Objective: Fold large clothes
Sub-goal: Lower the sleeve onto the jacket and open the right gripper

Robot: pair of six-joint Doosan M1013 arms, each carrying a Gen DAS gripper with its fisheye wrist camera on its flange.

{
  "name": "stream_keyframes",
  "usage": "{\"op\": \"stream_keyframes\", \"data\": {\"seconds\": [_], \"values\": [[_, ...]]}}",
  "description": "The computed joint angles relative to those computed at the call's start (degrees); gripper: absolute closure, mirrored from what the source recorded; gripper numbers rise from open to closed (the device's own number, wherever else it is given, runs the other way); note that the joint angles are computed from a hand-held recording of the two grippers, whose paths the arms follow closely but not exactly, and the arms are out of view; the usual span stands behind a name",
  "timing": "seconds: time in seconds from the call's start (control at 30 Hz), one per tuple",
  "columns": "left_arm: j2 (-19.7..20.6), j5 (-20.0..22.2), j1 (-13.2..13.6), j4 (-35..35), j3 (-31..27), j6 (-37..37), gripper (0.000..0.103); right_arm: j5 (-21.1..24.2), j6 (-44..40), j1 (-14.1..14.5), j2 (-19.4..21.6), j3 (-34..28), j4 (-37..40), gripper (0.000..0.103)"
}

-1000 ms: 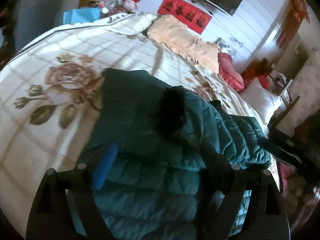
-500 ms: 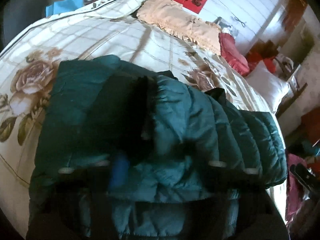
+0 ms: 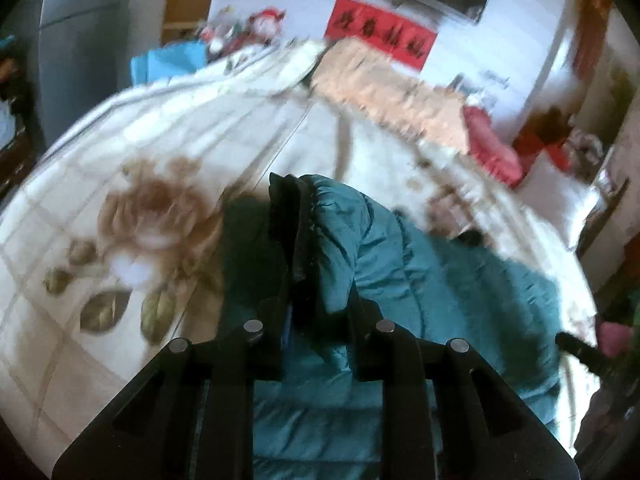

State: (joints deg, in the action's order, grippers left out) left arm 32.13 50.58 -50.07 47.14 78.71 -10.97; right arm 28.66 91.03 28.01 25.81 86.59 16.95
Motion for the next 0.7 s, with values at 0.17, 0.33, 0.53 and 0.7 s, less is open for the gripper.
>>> {"op": "stream_keyframes", "data": {"seconds": [0.17, 0.33, 0.53, 0.7], "values": [[0.80, -0.66, 0.20, -1.00, 2.31, -3.35, 0.083, 2.87, 5.71, 3.19, 4.74, -4.09, -11.17, 0.034], [-0.48, -2.93, 0.55, -2.39, 2.98, -2.73, 0.076, 4.31, 5.96, 3.43, 4.93, -4.80, -13.69, 0.033], [-2.38, 1.30, -1.21, 4.39, 2.82, -7.62, 0.044, -2.73, 6.60, 1.39, 0.35, -0.37, -10.48, 0.033], [-0.64, 5.60, -2.04, 9.98, -0.40, -6.71, 0.032, -1.39, 11.80, 1.67, 1.69, -2.91, -17.17, 0.033]]}}
